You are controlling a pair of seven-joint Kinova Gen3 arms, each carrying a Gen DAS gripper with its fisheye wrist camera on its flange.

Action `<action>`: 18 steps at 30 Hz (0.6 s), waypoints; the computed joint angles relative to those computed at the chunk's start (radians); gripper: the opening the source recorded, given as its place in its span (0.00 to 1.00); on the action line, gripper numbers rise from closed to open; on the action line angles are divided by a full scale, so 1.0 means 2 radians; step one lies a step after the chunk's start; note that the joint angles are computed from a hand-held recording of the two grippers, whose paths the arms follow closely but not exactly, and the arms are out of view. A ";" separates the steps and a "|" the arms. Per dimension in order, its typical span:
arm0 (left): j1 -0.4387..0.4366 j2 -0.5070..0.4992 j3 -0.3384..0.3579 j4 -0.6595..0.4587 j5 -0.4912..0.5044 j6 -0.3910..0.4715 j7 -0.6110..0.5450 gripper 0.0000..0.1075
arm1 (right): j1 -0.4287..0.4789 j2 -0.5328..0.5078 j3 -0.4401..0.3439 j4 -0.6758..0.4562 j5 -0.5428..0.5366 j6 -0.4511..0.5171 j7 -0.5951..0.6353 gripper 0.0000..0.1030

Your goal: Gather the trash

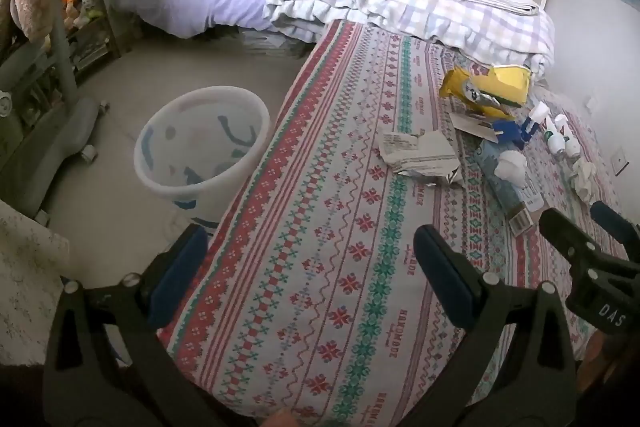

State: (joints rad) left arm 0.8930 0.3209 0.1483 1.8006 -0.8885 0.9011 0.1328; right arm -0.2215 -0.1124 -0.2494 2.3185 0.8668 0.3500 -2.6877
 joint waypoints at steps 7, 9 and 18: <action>-0.005 -0.009 0.004 0.007 0.004 -0.003 -0.008 0.95 | 0.000 0.003 0.000 0.000 -0.004 -0.002 0.003 1.00; -0.005 -0.011 0.004 0.009 0.003 -0.003 -0.005 0.95 | -0.002 0.004 0.003 -0.001 -0.008 -0.003 0.007 1.00; -0.010 -0.010 0.008 0.003 0.008 0.001 -0.013 0.95 | -0.004 0.006 0.001 -0.001 -0.004 -0.004 -0.001 1.00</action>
State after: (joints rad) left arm 0.8738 0.3018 0.1642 1.8061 -0.8729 0.9024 0.1075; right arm -0.2287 -0.0999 -0.2484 2.3169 0.8585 0.3430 -2.6905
